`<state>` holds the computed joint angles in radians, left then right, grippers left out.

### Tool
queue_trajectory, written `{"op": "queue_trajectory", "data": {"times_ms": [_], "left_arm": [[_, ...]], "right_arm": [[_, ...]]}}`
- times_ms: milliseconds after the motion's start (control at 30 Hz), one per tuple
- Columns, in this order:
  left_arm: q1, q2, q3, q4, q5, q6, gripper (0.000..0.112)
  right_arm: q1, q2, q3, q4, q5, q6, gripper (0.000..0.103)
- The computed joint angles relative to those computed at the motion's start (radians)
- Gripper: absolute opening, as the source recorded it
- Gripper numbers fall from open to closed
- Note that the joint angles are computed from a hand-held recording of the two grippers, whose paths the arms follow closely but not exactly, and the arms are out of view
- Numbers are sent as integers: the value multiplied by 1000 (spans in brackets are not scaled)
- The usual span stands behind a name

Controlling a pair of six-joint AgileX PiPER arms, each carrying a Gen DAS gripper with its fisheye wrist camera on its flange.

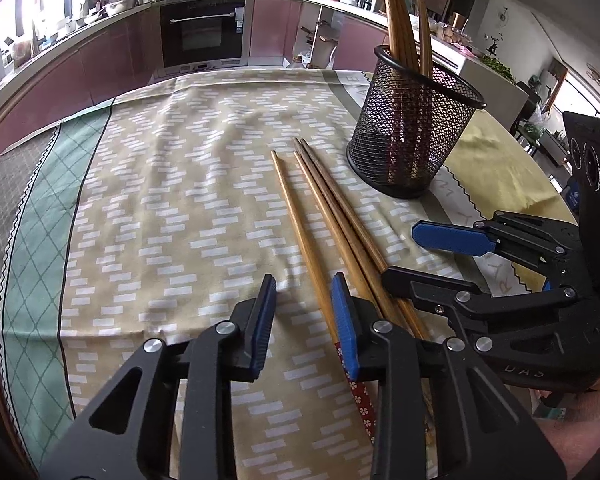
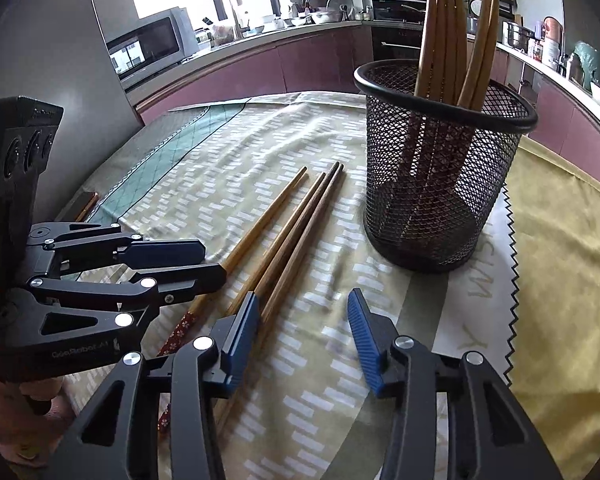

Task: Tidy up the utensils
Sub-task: 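Move the right gripper back to the chopstick row and close on one, then lift the chopstick upright with the right gripper over the mesh cup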

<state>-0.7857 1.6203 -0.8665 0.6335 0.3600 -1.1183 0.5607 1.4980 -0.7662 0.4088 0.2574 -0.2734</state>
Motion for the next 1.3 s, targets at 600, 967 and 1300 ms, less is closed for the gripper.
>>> {"op": "queue_trajectory", "data": {"times_ms": [600,967,1300], "left_arm": [[52,64,-93,-121,22,181,29],[68,101,-141,-176,23,228,12],[52,53,-93,-126,7,134,8]], "right_arm": [[43,77,-103,-342,38,334,26],[-19,87,-98,-50,13,85,9],[-84,4,-29,271,28,-234,6]]}}
